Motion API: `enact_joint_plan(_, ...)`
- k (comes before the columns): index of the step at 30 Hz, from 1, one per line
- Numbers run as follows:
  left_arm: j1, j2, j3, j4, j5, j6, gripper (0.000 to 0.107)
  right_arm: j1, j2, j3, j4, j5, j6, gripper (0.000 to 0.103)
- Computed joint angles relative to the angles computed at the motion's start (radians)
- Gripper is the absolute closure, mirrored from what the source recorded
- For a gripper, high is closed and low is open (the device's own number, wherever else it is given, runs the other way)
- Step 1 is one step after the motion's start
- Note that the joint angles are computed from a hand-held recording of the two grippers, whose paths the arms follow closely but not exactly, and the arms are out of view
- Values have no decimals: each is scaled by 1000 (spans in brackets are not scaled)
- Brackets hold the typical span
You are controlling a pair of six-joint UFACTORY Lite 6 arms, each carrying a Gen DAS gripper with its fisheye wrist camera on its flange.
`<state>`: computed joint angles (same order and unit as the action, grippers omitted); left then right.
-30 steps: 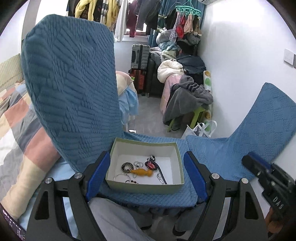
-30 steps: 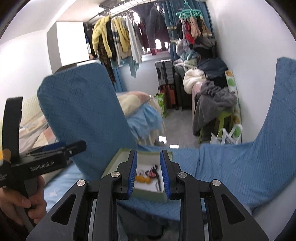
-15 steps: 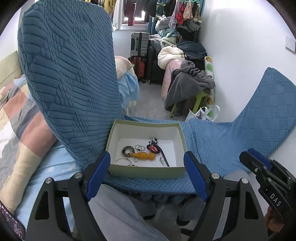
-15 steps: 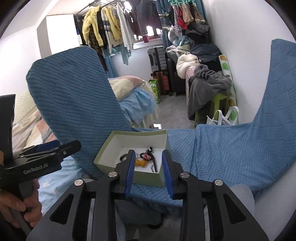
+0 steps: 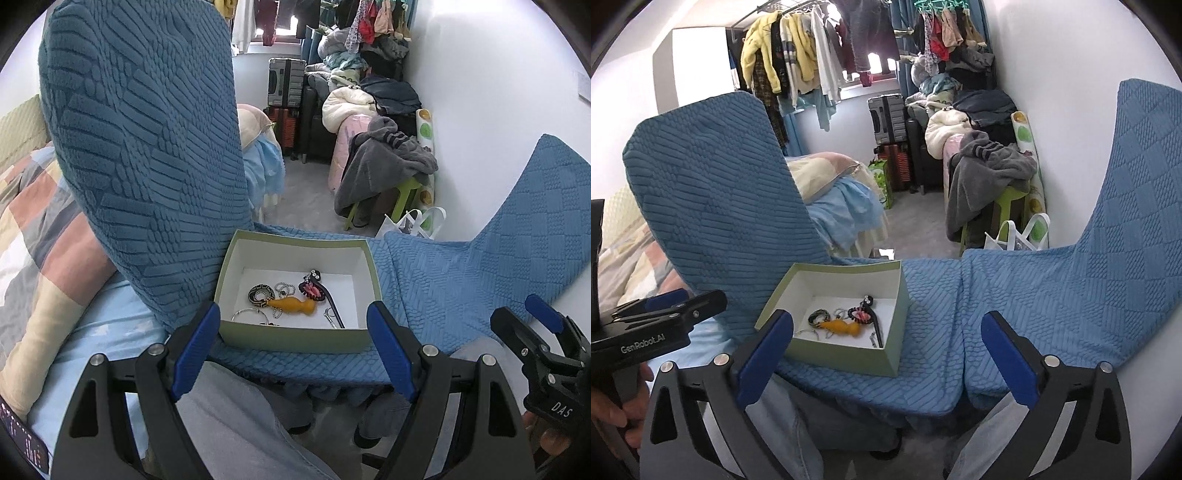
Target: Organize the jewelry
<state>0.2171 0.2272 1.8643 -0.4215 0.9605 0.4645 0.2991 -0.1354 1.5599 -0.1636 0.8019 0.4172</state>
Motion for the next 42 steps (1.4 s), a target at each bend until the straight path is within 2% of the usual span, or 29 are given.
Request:
enact_joint_plan(12,0,16,27,29,-5,-9,21,-5,21,20,-2,2,-4,0)
enact_joint_plan(17,6,26,32,27,-10,-10,15,-8,50,50,14,16,-15,0)
enact_joint_plan(21,6,11,14,23,-28,-6,5,4,63,67,-9,26,-12,0)
enact_joint_plan(42,16,6,20,15,-9,-6,5,13,54,63,-33,24,-7,0)
